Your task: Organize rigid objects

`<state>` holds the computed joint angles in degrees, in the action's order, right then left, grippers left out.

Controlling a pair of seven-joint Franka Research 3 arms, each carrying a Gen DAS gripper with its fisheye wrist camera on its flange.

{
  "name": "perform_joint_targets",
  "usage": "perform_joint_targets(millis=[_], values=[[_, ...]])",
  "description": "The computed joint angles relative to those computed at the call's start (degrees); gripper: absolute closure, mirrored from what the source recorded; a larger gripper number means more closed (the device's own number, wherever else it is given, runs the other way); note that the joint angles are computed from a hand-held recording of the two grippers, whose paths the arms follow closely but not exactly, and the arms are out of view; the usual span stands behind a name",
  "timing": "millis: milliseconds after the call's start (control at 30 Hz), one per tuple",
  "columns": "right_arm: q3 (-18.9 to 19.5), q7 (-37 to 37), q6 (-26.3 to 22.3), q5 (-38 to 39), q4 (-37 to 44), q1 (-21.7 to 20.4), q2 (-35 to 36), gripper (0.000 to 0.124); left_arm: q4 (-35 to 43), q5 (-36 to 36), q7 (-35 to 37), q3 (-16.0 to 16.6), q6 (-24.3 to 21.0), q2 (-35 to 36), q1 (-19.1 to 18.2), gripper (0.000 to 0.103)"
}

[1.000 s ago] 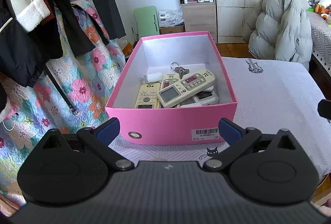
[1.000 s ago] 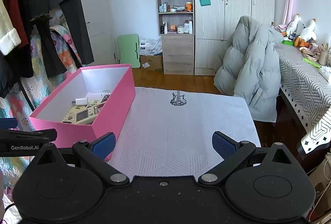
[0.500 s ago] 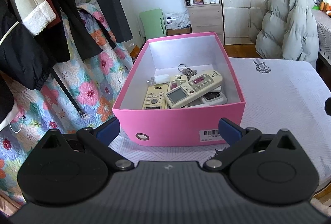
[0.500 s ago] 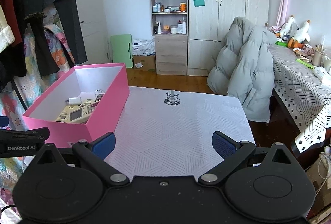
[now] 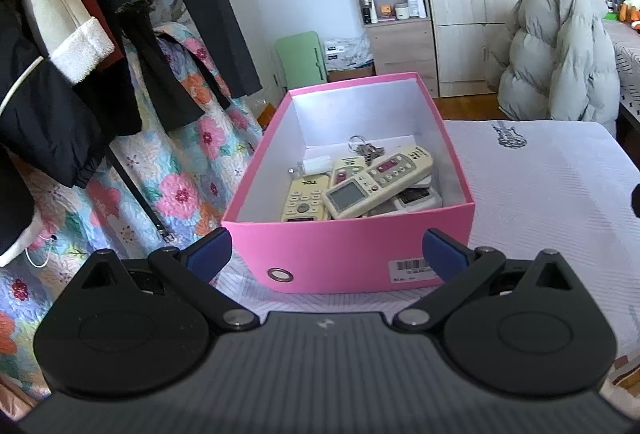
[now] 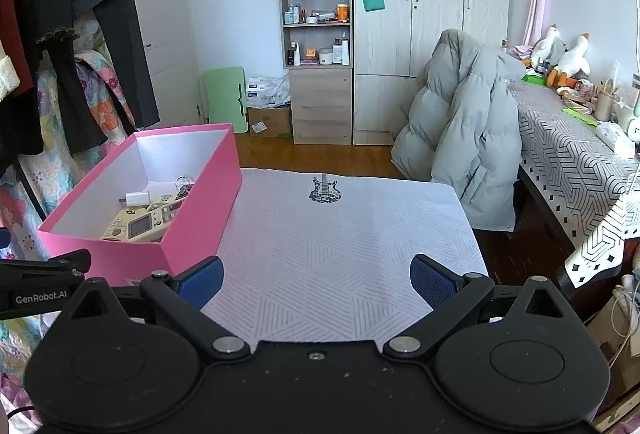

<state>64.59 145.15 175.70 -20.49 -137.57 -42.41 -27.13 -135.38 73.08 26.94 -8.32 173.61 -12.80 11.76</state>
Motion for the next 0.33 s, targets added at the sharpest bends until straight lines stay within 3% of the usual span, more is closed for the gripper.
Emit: perform_joint_targets(millis=[333], values=[[-0.19,0.54,0.43,0.1,-0.26,0.18,-0.11,0.023,-0.21,0.11,-0.37,0.05,-0.34,-0.33,0.14,0.0]])
